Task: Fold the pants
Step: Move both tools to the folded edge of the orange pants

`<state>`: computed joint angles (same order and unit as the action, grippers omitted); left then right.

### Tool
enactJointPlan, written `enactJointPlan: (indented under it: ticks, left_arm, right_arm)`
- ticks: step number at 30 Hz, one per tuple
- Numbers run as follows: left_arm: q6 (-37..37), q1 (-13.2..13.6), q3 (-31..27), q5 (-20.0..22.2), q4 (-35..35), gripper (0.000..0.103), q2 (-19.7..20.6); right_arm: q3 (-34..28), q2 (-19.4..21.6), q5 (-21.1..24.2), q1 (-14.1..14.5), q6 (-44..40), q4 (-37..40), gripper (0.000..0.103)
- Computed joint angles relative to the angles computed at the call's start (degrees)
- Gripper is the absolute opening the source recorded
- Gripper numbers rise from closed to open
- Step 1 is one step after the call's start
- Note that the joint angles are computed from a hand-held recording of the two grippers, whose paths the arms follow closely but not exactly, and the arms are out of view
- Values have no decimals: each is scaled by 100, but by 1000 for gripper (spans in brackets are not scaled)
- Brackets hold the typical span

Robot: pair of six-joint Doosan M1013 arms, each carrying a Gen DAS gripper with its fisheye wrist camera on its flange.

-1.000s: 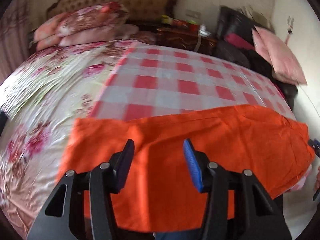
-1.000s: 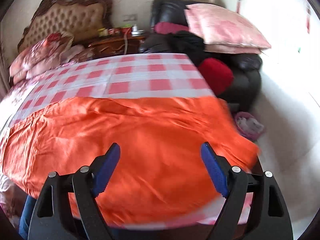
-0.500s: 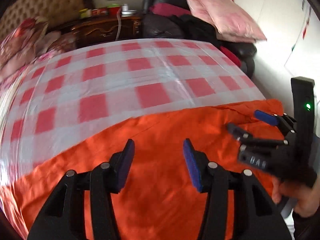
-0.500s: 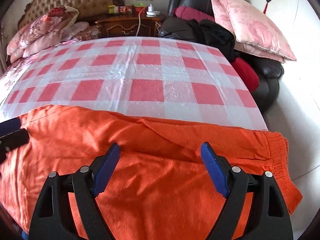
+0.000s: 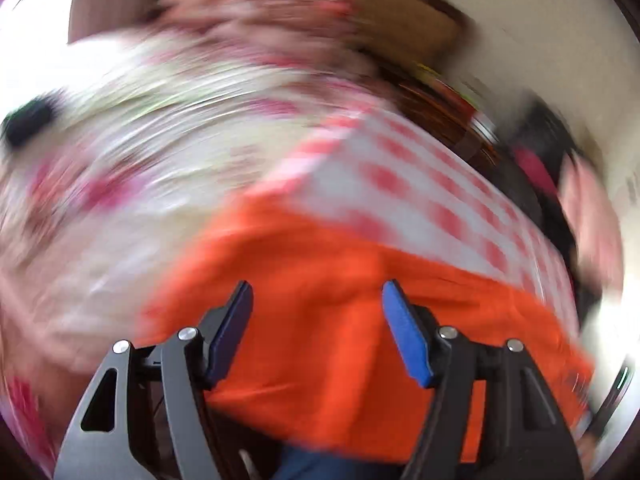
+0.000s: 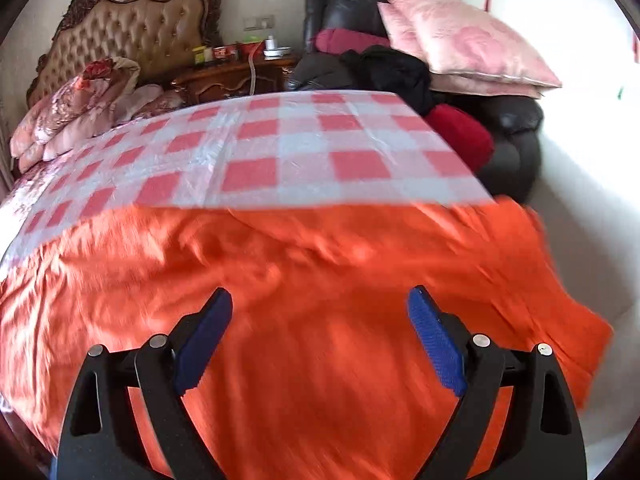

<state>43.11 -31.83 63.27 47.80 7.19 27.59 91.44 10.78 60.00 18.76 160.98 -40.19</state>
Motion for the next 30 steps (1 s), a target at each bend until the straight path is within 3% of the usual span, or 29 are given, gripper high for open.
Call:
enactJointPlan:
  ticks: [3, 6, 9, 14, 15, 16, 17, 19, 23, 26, 27, 30]
  left_arm:
    - [-507, 488, 980, -574, -980, 67, -446]
    - [632, 855, 1761, -1506, -3230, 66, -635]
    - [2117, 1019, 2173, -2002, -5480, 62, -609]
    - [4946, 1117, 2479, -1782, -9143, 54, -408]
    - [5218, 1129, 2509, -1708, -9506, 52, -371]
    - [5309, 1129, 2490, -1696, -9570, 40, -336]
    - [5300, 1109, 2419, -1740, -9333, 20, -318]
    - [4734, 1043, 2219, -1925, -8046, 18, -355]
    - [3185, 919, 1807, -1866, -5353, 16, -423]
    - [2482, 766, 1565, -1803, -3924, 16, -438]
    - [2210, 712, 1519, -1787, -3514, 16, -451]
    - [1031, 408, 1260, -1500, -1304, 16, -475]
  right_arm:
    - [35, -21, 303, 116, -139, 212, 86]
    - [-112, 24, 552, 365, -120, -4, 86]
    - [-384, 121, 198, 519, -638, 281, 86]
    - [-1044, 486, -389, 809, -1641, 924, 86]
    - [-1169, 558, -437, 854, -1797, 1048, 86]
    - [-1341, 664, -444, 910, -1995, 1174, 86]
    - [-1487, 748, -425, 953, -2154, 1287, 86]
    - [-1934, 1021, -295, 1026, -2658, 1732, 86]
    - [-2876, 1575, 108, 1103, -3619, 2454, 86]
    - [-3848, 2134, 507, 1048, -4122, 3341, 86]
    - [-4350, 2422, 765, 997, -4376, 3771, 86]
    - [-6150, 3414, 1776, 956, -4643, 4471, 86]
